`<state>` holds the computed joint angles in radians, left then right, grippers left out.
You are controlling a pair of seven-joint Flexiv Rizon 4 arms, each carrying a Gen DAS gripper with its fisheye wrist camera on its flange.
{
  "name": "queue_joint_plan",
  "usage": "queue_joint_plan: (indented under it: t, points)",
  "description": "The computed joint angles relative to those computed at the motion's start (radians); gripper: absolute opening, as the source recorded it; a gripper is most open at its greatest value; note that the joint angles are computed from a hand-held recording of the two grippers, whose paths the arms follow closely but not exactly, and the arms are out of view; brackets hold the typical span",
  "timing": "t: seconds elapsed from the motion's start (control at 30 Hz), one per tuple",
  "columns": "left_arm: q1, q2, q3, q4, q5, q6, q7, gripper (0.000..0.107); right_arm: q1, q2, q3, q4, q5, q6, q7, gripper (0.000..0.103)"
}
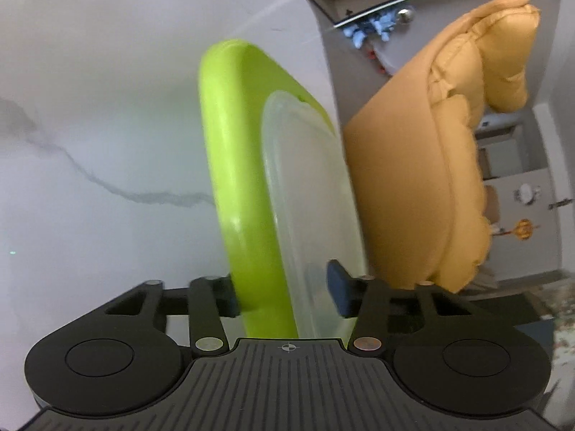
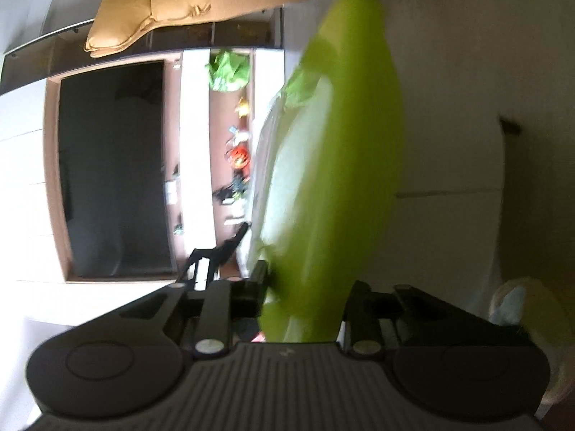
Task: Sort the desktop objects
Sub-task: 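Lift the lime-green lid off the table with both grippers, tilting it upright, then carry the lime-green lid over the grey bin with both grippers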
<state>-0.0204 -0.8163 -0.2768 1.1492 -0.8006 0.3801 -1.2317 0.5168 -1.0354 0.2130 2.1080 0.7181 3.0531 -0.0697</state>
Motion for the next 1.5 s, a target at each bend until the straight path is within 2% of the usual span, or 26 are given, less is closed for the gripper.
queue_joint_plan:
  t: [0.1,0.13,0.2,0.23,0.27,0.3,0.33,0.37,0.4,0.43,0.53,0.6,0.67,0.73,0.77,0.8,0.83,0.9,1.03,1.17,1.27,1.33,1.4,1.43,1.47,1.5]
  points:
    - [0.012,0.014,-0.008,0.033,-0.031,-0.016,-0.024,0.04,0.013,0.009,-0.004,-0.053,0.103,-0.033,-0.051,0.033]
    - [0.013,0.019,-0.007,0.041,-0.035,-0.025,-0.037,0.04,0.02,0.009,-0.003,-0.101,0.176,-0.051,-0.08,0.034]
    - [0.02,0.024,-0.007,0.05,-0.04,-0.058,-0.048,0.04,0.036,0.001,0.002,-0.201,0.291,-0.073,-0.144,0.045]
    - [0.023,0.024,-0.006,0.048,-0.038,-0.078,-0.05,0.04,0.035,-0.014,0.006,-0.245,0.31,-0.07,-0.147,0.054]
    - [0.027,0.023,-0.005,0.046,-0.037,-0.099,-0.052,0.04,0.031,-0.032,0.011,-0.276,0.308,-0.064,-0.133,0.055]
    - [0.027,0.021,-0.001,0.04,-0.029,-0.113,-0.05,0.045,0.026,-0.052,0.012,-0.301,0.291,-0.051,-0.109,0.055]
    - [0.025,0.022,0.007,0.04,-0.023,-0.115,-0.052,0.05,0.023,-0.073,0.005,-0.311,0.258,-0.027,-0.081,0.042]
    - [0.031,0.019,0.01,0.037,-0.024,-0.123,-0.057,0.057,0.017,-0.092,-0.001,-0.315,0.225,-0.003,-0.056,0.02]
    - [0.031,0.009,0.01,0.025,-0.026,-0.133,-0.072,0.07,0.006,-0.1,-0.005,-0.301,0.194,0.017,-0.038,0.016]
    - [0.031,-0.003,0.01,0.012,-0.028,-0.143,-0.09,0.073,-0.005,-0.096,-0.003,-0.289,0.183,0.025,-0.035,0.005]
    - [0.03,-0.025,0.0,-0.012,-0.037,-0.142,-0.092,0.093,-0.031,-0.078,-0.002,-0.254,0.153,0.028,-0.04,0.004]
    - [0.028,-0.022,-0.009,-0.009,-0.045,-0.116,-0.049,0.095,-0.048,-0.068,-0.008,-0.223,0.077,0.042,-0.001,0.004]
    - [0.037,-0.012,-0.024,0.005,-0.068,-0.103,0.0,0.096,-0.051,-0.045,-0.019,-0.202,0.038,0.032,-0.016,0.004]
    - [0.049,0.005,-0.031,0.025,-0.093,-0.095,0.043,0.096,-0.035,0.001,-0.037,-0.19,0.058,-0.021,-0.112,0.005]
    - [0.052,0.016,-0.031,0.037,-0.107,-0.082,0.062,0.091,-0.011,0.037,-0.037,-0.194,0.102,-0.044,-0.181,0.006]
    - [0.05,0.025,-0.026,0.04,-0.108,-0.068,0.073,0.078,0.003,0.064,-0.043,-0.198,0.143,-0.071,-0.252,0.007]
    - [0.049,0.03,-0.018,0.035,-0.101,-0.06,0.083,0.07,0.015,0.091,-0.047,-0.212,0.183,-0.099,-0.321,0.009]
    - [0.063,0.02,-0.024,0.006,-0.11,-0.075,0.098,0.034,0.038,0.151,-0.063,-0.244,0.262,-0.156,-0.497,0.012]
    - [0.113,0.007,-0.051,-0.048,-0.179,-0.108,0.13,0.03,0.049,0.278,-0.075,-0.33,0.384,-0.266,-0.88,0.02]
    - [0.169,-0.016,-0.078,-0.146,-0.25,-0.149,0.13,0.029,0.031,0.325,-0.072,-0.408,0.329,-0.307,-1.005,0.02]
    - [0.216,-0.045,-0.104,-0.24,-0.31,-0.165,0.102,0.035,0.044,0.371,-0.098,-0.499,0.287,-0.391,-1.221,0.022]
    - [0.262,-0.046,-0.12,-0.275,-0.359,-0.143,0.134,0.035,0.044,0.393,-0.112,-0.56,0.214,-0.481,-1.334,0.021]
    - [0.311,-0.03,-0.122,-0.284,-0.399,-0.106,0.197,0.036,0.055,0.388,-0.123,-0.602,0.103,-0.561,-1.381,0.017]
    - [0.338,-0.016,-0.114,-0.281,-0.413,-0.083,0.229,0.037,0.061,0.38,-0.133,-0.631,0.048,-0.606,-1.397,0.012]
    - [0.364,-0.006,-0.103,-0.285,-0.418,-0.064,0.253,0.041,0.067,0.368,-0.146,-0.665,-0.001,-0.652,-1.408,0.004]
    - [0.384,-0.004,-0.094,-0.296,-0.419,-0.048,0.264,0.041,0.078,0.346,-0.166,-0.718,-0.015,-0.698,-1.42,0.003]
